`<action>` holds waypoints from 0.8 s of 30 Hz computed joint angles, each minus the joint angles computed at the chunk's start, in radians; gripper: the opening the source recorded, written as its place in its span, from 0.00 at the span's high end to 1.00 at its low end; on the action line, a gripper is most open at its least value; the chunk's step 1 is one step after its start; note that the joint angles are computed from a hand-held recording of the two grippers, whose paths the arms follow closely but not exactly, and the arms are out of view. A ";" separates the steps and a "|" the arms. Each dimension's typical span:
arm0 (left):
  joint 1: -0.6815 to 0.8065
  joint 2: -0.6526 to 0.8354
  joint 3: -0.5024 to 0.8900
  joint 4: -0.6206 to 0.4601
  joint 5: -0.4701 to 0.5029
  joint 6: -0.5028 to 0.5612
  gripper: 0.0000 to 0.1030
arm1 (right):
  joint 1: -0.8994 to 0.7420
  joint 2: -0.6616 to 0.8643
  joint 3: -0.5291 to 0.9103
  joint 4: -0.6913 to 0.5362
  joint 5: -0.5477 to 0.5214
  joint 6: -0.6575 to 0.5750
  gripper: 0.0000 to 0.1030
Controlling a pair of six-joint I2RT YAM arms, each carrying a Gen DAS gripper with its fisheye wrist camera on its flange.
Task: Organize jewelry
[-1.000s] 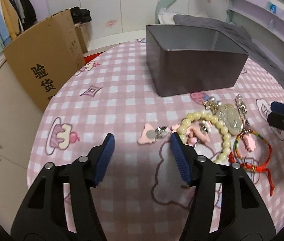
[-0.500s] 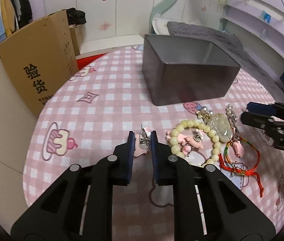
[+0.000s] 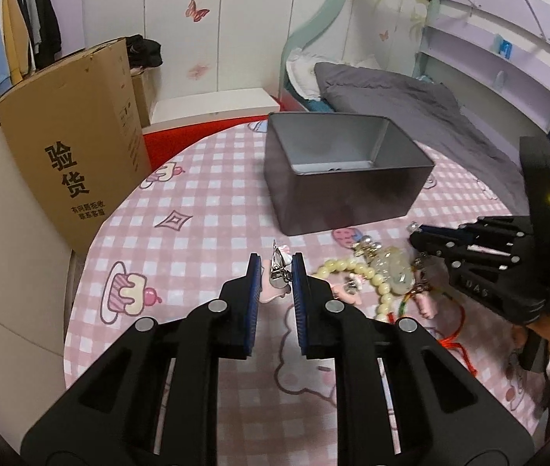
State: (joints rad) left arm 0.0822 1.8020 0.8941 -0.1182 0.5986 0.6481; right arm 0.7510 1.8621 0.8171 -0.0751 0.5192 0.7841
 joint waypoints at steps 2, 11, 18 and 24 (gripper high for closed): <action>-0.002 -0.014 0.004 -0.018 0.015 -0.002 0.84 | 0.001 -0.022 -0.036 0.040 -0.014 0.008 0.93; -0.019 -0.107 0.032 -0.130 0.107 0.000 0.84 | 0.088 -0.296 -0.139 0.013 0.063 0.059 0.93; -0.084 -0.147 0.088 -0.153 0.113 -0.049 0.84 | 0.091 -0.424 -0.058 -0.097 0.151 -0.028 0.93; -0.153 -0.122 0.157 -0.136 0.066 -0.098 0.84 | 0.035 -0.413 0.035 -0.104 0.163 -0.145 0.93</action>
State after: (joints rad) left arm -0.0704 1.6798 1.0510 -0.2544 0.6646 0.5504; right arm 0.7856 1.4489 0.8525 -0.1794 0.6818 0.6392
